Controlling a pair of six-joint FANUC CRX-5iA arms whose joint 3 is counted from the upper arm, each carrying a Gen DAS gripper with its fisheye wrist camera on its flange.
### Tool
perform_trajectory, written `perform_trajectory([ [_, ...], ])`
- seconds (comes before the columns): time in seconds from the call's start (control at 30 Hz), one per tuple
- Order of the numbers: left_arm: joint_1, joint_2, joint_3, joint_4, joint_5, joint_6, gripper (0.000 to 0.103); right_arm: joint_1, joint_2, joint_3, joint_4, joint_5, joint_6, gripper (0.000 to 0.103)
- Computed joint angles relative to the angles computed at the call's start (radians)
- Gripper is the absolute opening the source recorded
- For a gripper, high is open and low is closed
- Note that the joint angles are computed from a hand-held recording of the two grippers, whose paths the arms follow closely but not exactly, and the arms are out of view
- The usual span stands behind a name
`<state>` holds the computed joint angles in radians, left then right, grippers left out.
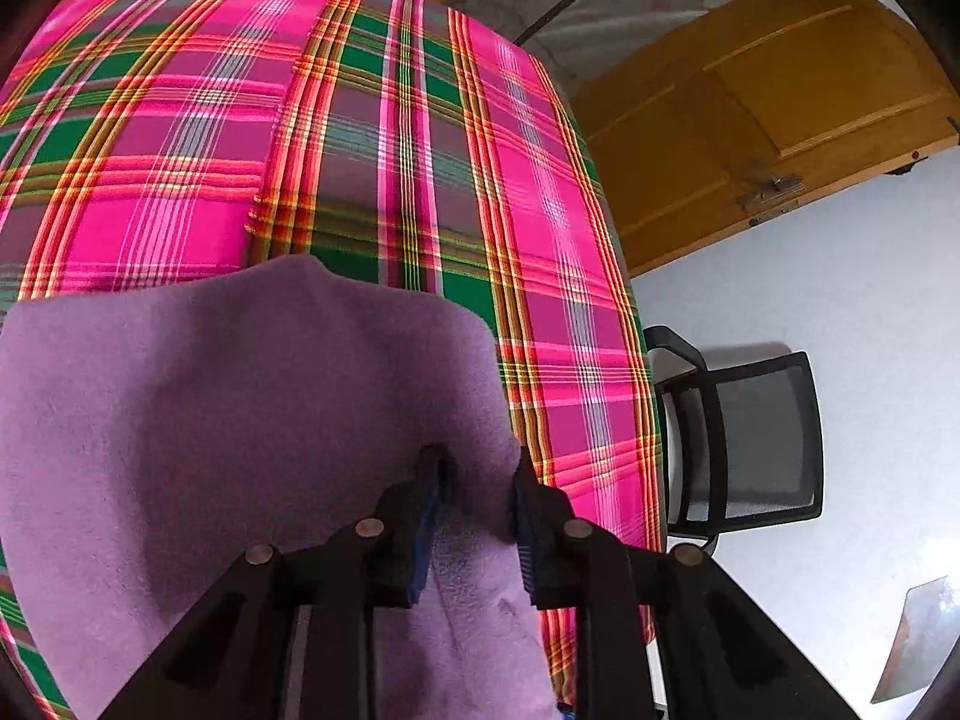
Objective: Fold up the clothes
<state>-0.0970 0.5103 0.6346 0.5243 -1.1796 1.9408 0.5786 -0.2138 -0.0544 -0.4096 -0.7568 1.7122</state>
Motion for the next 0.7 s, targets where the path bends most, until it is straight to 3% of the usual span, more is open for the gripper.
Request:
perform_trajectory([
  [0.27,0.004,-0.058,-0.102,0.093,0.069,-0.114,0.026,0.004,-0.002,-0.017,0.059,-0.019,-0.044,0.012],
  [0.43,0.024,-0.167,-0.264,0.13,0.137,-0.171,0.026,0.003,-0.008,-0.032,0.099,-0.035,-0.086,0.012],
  [0.63,0.056,-0.319,-0.471,0.155,0.235,-0.195,0.026,-0.045,-0.016,-0.003,-0.012,-0.042,-0.022,0.013],
  [0.7,0.071,-0.371,-0.54,0.166,0.265,-0.197,0.026,-0.063,-0.01,0.018,-0.064,-0.054,0.019,0.019],
])
